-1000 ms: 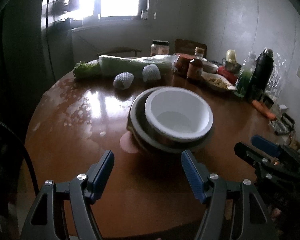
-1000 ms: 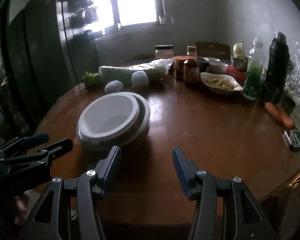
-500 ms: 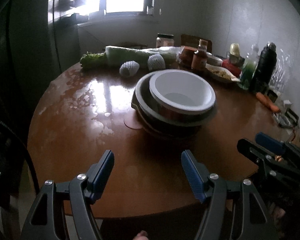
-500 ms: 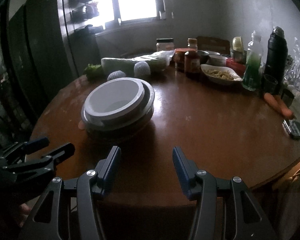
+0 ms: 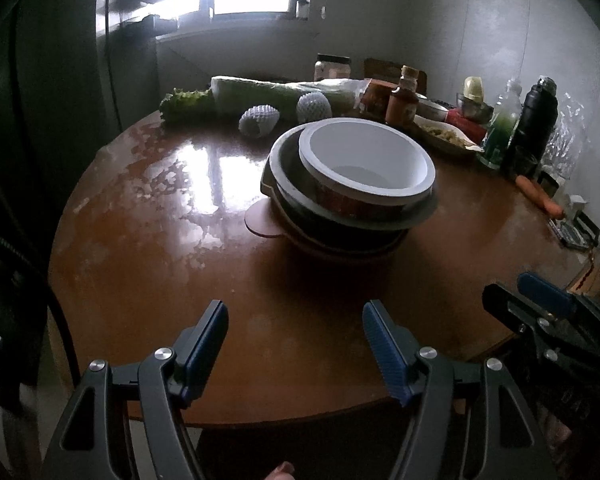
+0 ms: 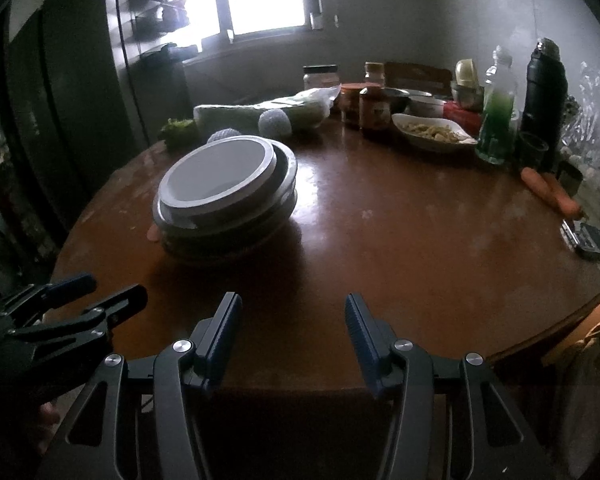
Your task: Organize plates and bowls
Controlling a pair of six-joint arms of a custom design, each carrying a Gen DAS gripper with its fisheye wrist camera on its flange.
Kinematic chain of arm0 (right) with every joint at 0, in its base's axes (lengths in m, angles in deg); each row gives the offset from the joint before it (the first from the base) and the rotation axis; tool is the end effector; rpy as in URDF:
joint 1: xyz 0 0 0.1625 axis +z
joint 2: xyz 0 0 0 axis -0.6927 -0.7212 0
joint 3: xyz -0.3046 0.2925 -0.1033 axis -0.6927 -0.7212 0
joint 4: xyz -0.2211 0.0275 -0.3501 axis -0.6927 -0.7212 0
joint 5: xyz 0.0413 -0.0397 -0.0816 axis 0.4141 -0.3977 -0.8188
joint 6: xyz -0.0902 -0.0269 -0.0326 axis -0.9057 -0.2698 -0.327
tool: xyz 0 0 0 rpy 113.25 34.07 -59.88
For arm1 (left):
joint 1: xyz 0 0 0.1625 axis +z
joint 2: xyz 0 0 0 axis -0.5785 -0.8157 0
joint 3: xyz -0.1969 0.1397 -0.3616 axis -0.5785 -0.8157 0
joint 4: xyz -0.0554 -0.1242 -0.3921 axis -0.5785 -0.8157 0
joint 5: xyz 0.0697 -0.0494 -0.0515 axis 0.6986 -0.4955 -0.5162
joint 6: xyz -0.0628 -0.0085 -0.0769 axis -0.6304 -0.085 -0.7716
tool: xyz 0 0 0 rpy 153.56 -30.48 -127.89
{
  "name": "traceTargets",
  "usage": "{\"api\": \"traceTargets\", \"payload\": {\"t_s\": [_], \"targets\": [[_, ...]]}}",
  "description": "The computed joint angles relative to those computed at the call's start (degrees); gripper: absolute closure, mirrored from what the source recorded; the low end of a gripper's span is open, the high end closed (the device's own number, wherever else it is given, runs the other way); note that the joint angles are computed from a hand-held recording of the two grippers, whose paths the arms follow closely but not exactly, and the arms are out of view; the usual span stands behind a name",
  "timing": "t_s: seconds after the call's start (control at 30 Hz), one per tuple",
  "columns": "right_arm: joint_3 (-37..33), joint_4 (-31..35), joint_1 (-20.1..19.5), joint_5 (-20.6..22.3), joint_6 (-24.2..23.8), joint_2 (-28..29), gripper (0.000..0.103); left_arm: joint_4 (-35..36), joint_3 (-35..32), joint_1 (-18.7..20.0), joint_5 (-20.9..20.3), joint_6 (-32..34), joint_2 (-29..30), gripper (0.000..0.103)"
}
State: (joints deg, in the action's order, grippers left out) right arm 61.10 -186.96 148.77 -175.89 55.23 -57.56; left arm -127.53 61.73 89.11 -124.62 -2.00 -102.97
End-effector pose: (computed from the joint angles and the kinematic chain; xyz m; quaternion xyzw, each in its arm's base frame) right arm 0.2022 -0.5420 0.1552 -0.0281 -0.8146 0.4523 0.3620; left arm -0.2428 -0.6402 0.1189 0.3729 0.8773 -0.2100 0.2174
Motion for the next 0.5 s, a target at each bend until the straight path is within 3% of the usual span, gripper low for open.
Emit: {"api": "traceTargets", "payload": {"t_s": [0.5], "targets": [[0.19, 0.41, -0.13, 0.32, 0.3, 0.1, 0.048, 0.52, -0.23, -0.1, 0.73, 0.0, 0.37, 0.034]]}}
